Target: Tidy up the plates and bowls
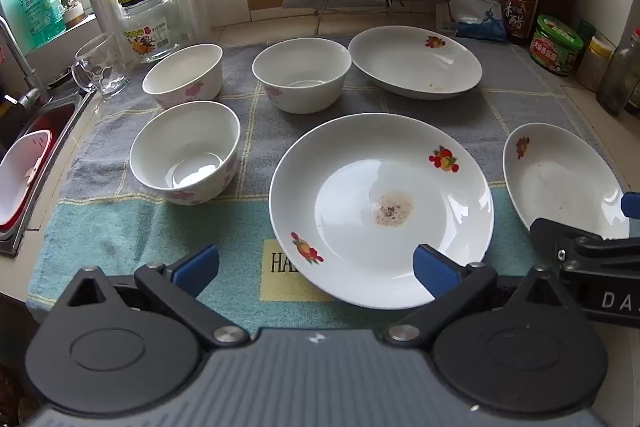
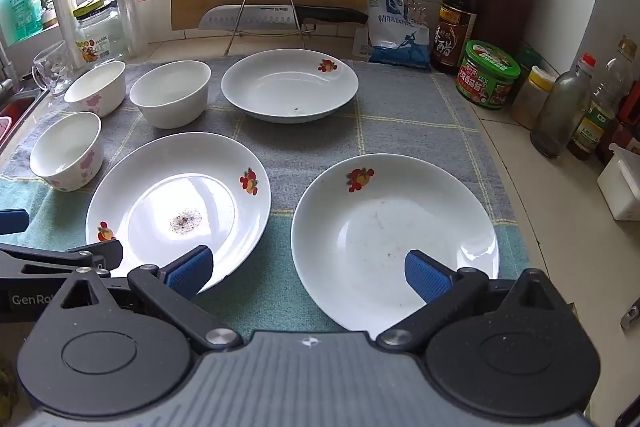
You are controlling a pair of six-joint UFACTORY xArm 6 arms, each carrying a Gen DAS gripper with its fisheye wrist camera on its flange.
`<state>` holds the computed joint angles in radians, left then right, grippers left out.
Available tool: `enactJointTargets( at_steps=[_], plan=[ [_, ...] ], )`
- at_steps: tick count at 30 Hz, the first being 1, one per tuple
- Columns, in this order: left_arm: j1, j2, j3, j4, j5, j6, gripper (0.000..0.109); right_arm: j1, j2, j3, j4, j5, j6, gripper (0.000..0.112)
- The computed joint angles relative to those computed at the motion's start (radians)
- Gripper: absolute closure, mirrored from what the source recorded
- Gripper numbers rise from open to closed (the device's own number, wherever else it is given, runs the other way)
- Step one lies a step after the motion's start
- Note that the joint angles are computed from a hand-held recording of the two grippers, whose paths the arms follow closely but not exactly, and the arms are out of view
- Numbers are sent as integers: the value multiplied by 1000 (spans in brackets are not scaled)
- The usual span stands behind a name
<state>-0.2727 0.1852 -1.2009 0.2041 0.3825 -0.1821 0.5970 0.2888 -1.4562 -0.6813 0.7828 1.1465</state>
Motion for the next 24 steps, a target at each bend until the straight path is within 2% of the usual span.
enactJointTargets(
  at_steps=[9, 24],
  plan=[
    [-1, -10, 6, 37, 2, -34, 6, 5, -10, 6, -7, 4, 1, 9],
    [-5, -4, -9, 17, 8, -13, 6, 2, -6, 0, -9, 8, -2, 9]
  ],
)
